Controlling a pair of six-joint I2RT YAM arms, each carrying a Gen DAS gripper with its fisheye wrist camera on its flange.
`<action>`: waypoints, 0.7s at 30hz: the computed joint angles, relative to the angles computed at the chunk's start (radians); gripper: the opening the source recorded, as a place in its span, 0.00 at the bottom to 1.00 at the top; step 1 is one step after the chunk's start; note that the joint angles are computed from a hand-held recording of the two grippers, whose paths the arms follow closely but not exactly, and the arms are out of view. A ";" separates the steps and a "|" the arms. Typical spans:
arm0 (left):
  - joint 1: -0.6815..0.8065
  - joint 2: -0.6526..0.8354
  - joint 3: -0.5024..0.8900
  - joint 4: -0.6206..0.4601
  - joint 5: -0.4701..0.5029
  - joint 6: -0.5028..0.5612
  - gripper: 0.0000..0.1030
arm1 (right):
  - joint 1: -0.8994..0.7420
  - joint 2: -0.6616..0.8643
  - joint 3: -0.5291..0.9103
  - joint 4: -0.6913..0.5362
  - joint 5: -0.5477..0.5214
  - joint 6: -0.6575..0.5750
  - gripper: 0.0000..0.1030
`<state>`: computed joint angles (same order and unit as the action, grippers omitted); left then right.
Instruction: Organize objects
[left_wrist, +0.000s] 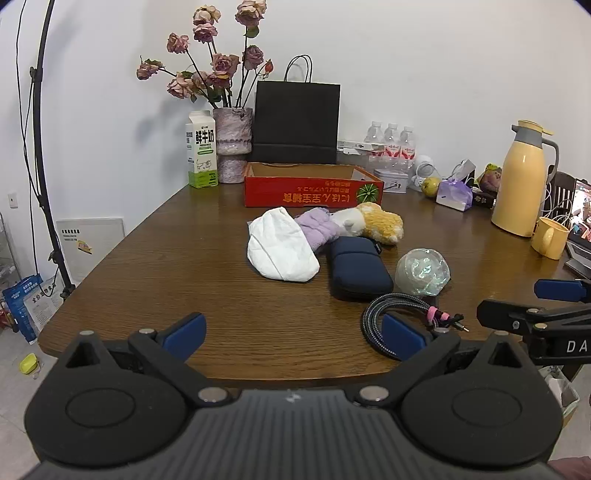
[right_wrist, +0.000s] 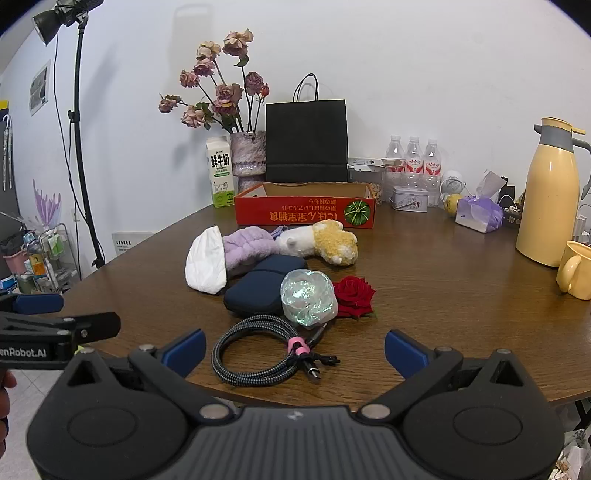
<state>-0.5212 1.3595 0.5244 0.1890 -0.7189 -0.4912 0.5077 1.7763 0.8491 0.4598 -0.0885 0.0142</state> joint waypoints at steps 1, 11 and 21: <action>-0.001 0.001 0.000 0.000 -0.001 -0.002 1.00 | 0.000 -0.001 0.001 -0.003 0.000 0.000 1.00; -0.002 0.001 -0.006 0.002 0.003 -0.008 1.00 | 0.001 0.001 0.004 -0.005 0.001 0.000 1.00; -0.006 -0.004 -0.012 0.011 0.010 -0.002 1.00 | 0.001 0.000 0.004 -0.007 0.002 -0.001 1.00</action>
